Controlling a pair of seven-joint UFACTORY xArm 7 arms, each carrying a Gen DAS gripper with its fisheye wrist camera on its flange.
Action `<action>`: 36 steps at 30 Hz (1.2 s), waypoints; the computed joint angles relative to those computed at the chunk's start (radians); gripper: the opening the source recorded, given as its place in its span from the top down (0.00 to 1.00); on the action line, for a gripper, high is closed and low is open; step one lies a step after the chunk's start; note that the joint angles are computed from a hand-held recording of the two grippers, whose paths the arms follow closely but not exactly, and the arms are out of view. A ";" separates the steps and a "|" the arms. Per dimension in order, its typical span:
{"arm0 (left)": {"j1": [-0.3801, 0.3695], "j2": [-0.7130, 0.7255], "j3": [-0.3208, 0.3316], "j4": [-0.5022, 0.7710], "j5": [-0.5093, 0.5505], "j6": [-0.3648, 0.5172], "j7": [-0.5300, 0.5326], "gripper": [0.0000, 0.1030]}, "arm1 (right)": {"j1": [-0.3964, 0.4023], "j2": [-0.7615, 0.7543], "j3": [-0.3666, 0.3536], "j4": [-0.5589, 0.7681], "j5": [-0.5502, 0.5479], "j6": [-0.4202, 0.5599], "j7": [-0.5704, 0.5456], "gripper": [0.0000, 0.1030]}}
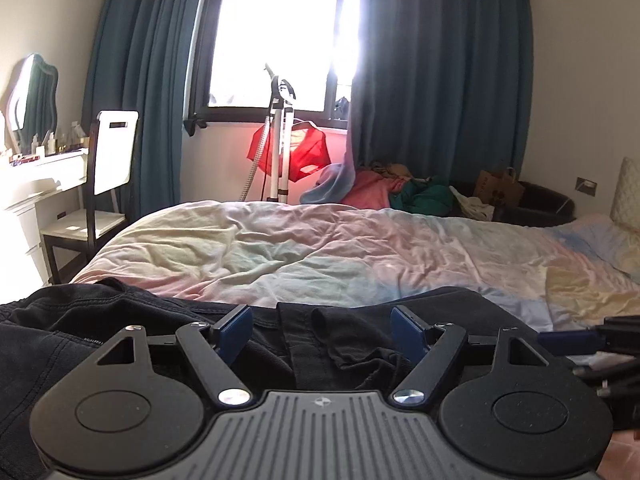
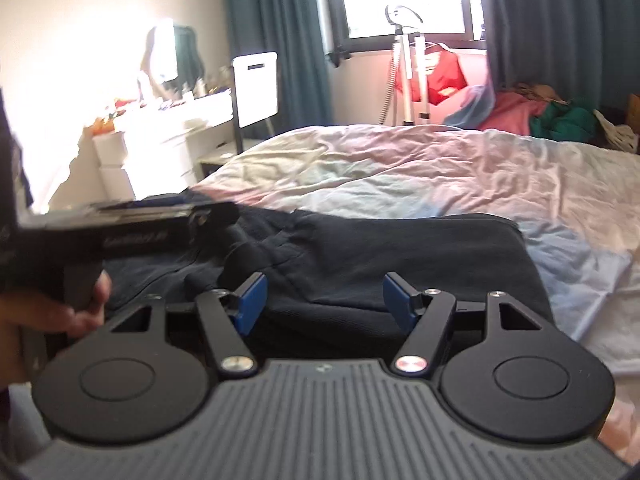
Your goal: Fold clothes
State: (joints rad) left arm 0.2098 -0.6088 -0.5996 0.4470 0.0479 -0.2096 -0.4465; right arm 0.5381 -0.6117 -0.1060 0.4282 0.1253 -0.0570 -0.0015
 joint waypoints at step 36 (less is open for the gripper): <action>-0.271 -0.400 0.520 -0.084 -0.036 0.806 -0.205 0.20 | -0.356 0.208 0.199 0.035 -0.113 -0.009 0.299 0.33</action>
State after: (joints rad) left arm -0.0613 -1.0092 -0.0792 0.3631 0.0123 0.5965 -0.6513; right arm 0.1825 -0.4035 0.0931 0.4628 0.0127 -0.0660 0.2980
